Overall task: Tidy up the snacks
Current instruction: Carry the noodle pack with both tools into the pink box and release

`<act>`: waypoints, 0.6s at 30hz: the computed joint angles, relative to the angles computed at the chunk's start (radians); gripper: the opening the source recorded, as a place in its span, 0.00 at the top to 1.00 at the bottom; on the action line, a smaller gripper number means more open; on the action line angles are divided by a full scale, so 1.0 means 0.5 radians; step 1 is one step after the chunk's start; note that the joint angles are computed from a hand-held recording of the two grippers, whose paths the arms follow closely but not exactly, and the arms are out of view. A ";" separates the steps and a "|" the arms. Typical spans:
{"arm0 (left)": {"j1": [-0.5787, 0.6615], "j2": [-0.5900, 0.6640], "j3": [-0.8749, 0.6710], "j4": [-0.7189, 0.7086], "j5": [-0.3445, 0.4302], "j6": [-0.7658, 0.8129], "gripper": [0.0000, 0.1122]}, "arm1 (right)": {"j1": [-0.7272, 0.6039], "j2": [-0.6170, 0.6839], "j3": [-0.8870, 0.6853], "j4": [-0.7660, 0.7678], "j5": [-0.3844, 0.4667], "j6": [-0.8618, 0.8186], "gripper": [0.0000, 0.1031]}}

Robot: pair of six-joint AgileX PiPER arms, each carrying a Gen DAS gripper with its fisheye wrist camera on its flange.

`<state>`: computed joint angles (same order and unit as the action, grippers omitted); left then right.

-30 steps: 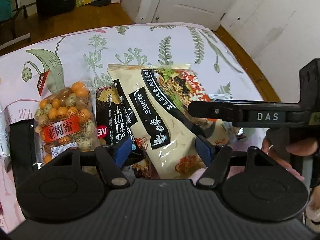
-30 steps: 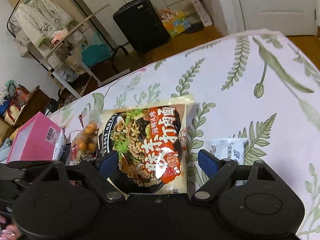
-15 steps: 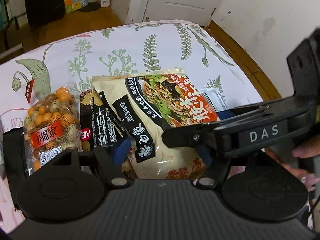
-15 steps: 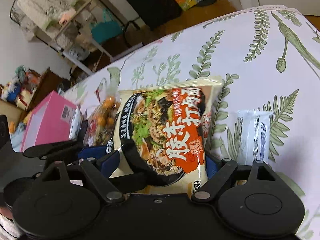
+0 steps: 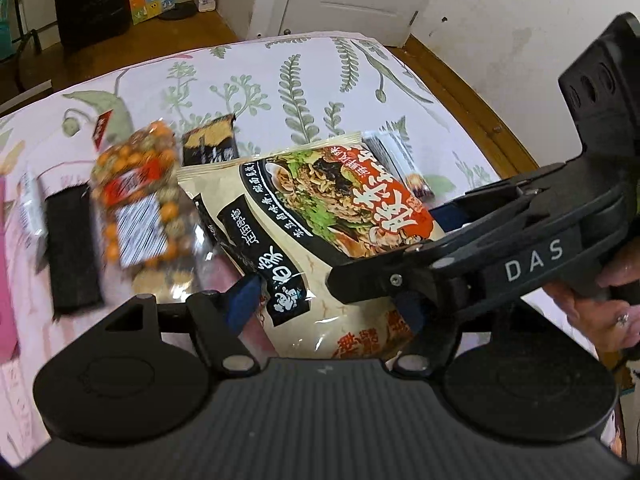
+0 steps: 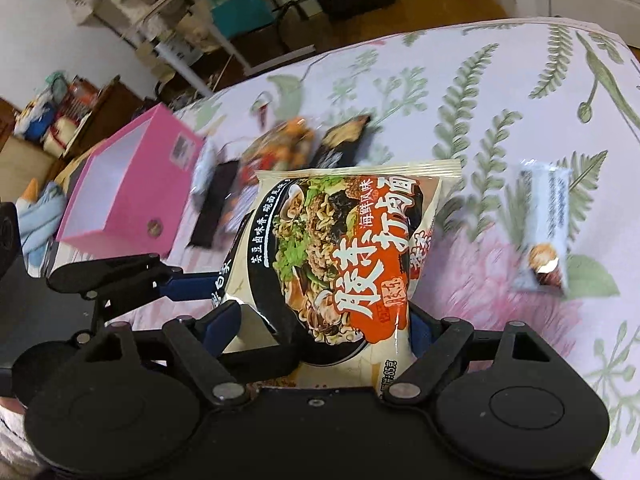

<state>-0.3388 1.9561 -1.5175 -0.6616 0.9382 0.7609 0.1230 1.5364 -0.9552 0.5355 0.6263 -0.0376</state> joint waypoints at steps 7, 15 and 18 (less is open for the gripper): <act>0.159 -0.226 0.189 -0.054 0.129 0.105 0.37 | 0.253 -0.110 -0.116 -0.333 0.150 0.423 0.20; 0.451 -0.392 0.278 -0.101 0.402 0.200 0.37 | 0.525 -0.014 -0.488 -0.582 0.529 0.798 0.32; 0.636 -0.467 0.381 -0.159 0.468 0.317 0.37 | 0.636 0.117 -0.718 -0.603 0.697 0.861 0.36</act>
<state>-0.0210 1.7223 -1.3271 -0.7410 1.1722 0.9192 0.4412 1.5948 -1.3143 0.2340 0.9749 0.3927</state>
